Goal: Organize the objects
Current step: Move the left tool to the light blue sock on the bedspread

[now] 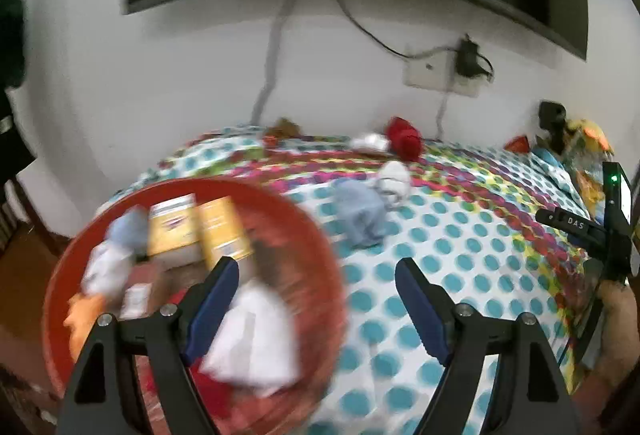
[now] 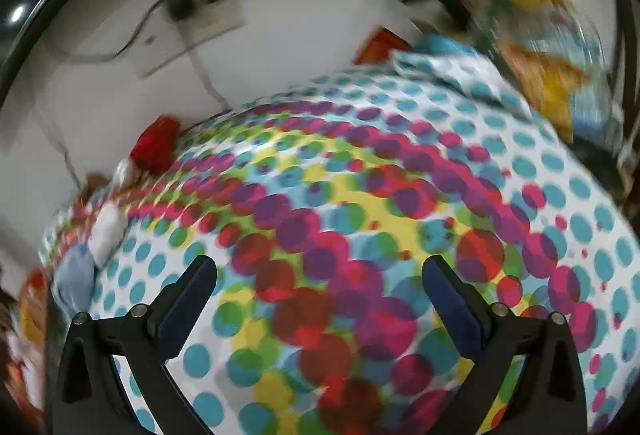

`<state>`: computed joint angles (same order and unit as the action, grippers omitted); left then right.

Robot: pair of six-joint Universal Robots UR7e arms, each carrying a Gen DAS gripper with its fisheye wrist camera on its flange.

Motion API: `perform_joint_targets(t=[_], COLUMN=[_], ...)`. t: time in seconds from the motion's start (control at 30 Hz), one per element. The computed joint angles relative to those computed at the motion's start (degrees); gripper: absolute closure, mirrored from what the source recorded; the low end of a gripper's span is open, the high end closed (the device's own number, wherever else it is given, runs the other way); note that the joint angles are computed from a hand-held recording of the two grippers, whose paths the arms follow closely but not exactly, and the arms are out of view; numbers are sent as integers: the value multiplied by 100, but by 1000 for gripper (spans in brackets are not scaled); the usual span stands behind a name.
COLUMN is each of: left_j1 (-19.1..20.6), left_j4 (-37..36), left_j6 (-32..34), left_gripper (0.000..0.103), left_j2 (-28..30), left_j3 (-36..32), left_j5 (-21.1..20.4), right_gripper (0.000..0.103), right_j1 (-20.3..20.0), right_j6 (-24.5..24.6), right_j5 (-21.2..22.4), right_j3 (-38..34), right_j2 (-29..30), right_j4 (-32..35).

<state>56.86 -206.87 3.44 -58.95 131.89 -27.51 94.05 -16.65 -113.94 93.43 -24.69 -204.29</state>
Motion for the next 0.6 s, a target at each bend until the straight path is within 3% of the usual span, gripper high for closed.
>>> perform_joint_targets(t=[0.1, 0.43, 0.6], left_j1=[178, 659, 886], left_j4=[645, 1635, 2677], left_j6=[-162, 290, -249], left_gripper=[20, 20, 20], left_j2=[297, 1438, 1664], left_j3=[-657, -2436, -2942], left_j5=[-143, 271, 388], right_gripper=[0, 0, 0], right_j1=[-187, -283, -291], right_j6=[327, 436, 442], right_j5=[486, 848, 870], right_j3=[174, 303, 312], right_j2=[-123, -272, -279], right_j4=[-22, -18, -24])
